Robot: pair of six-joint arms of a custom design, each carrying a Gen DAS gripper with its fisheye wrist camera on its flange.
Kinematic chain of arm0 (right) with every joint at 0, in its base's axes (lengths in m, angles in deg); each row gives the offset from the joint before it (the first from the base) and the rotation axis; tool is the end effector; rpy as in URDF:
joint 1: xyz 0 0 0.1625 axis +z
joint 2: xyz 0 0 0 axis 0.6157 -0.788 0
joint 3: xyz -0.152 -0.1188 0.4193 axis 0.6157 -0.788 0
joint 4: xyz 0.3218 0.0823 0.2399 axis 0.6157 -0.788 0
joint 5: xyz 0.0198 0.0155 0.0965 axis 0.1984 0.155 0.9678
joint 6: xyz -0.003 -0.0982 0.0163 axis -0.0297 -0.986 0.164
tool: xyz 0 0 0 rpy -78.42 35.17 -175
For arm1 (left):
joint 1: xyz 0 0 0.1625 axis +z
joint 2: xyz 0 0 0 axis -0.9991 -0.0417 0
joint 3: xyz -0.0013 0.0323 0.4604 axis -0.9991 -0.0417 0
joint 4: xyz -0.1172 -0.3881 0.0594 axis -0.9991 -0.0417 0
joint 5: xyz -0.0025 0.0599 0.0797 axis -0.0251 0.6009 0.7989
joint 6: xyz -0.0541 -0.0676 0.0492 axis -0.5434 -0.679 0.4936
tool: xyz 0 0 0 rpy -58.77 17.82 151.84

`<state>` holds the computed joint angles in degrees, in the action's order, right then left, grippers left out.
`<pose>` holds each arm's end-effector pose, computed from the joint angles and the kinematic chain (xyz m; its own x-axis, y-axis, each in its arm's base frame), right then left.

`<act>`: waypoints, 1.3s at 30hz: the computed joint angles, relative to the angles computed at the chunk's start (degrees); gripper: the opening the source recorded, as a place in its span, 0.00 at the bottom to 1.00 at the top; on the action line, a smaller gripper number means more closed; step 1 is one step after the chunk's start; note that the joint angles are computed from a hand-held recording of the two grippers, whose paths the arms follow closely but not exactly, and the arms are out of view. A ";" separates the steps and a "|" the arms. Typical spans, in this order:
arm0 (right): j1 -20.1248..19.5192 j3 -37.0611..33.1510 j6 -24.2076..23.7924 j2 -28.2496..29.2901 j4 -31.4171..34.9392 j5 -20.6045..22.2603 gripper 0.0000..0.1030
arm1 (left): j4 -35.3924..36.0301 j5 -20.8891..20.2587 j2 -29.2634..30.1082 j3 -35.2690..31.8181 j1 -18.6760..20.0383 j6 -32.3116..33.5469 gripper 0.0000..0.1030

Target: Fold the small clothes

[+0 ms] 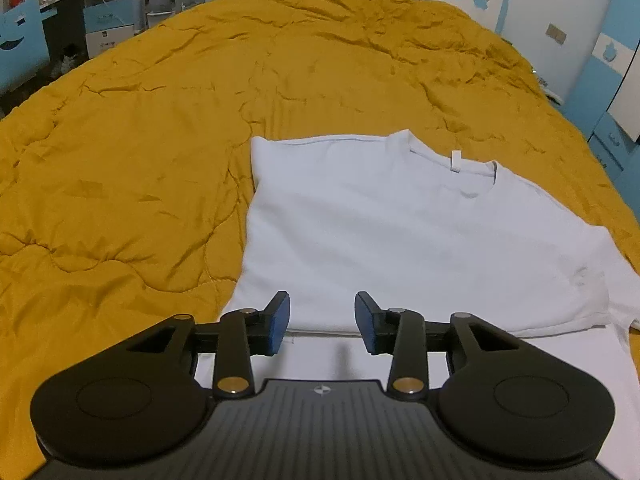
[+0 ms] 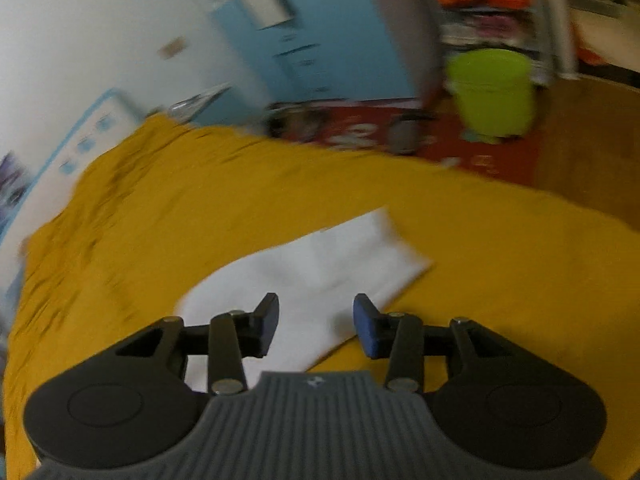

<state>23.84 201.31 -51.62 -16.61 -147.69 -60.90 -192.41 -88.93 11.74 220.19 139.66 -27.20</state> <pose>-0.1251 -0.4738 0.4104 -0.7886 0.5957 0.1524 0.1153 0.3867 -0.9150 -0.0908 -0.4677 0.2382 -0.7814 -0.2182 -0.5846 0.2408 0.7589 -0.6051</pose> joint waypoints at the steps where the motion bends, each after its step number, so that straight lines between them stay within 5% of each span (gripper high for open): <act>1: -1.04 -0.89 0.92 -0.13 0.91 0.23 0.38 | 0.52 0.33 0.30 -0.22 -0.10 -0.55 0.47; 5: -3.97 -4.35 4.34 0.70 5.20 1.93 0.37 | 1.51 1.46 1.02 -0.65 -0.14 -2.35 0.47; 8: -4.49 -6.10 4.62 2.10 6.13 1.85 0.09 | 2.75 1.38 1.09 -0.75 -0.26 -3.88 0.47; 14: 1.20 -6.02 -0.70 3.76 0.53 -2.72 0.02 | 1.57 1.59 0.19 -0.02 -0.68 -2.87 0.47; 17: 6.48 -6.13 -2.98 2.83 1.23 -2.54 0.01 | -0.02 0.93 -0.79 1.03 -0.96 -2.66 0.47; 22: 21.14 -8.64 -8.85 5.11 0.74 -3.12 0.01 | -1.98 1.79 -4.40 4.15 -2.47 -3.84 0.47; 29: 40.13 -19.50 -13.72 16.37 3.73 -5.70 0.01 | -5.89 1.89 -10.44 7.58 -3.92 -3.37 0.47; 33: 47.32 -25.00 -13.74 24.21 5.87 -6.67 0.01 | -8.69 1.83 -13.41 8.81 -4.45 -0.77 0.47; 39: 52.35 -30.66 -10.95 35.33 7.68 -6.55 0.01 | -12.51 0.60 -15.48 9.42 -2.91 3.11 0.47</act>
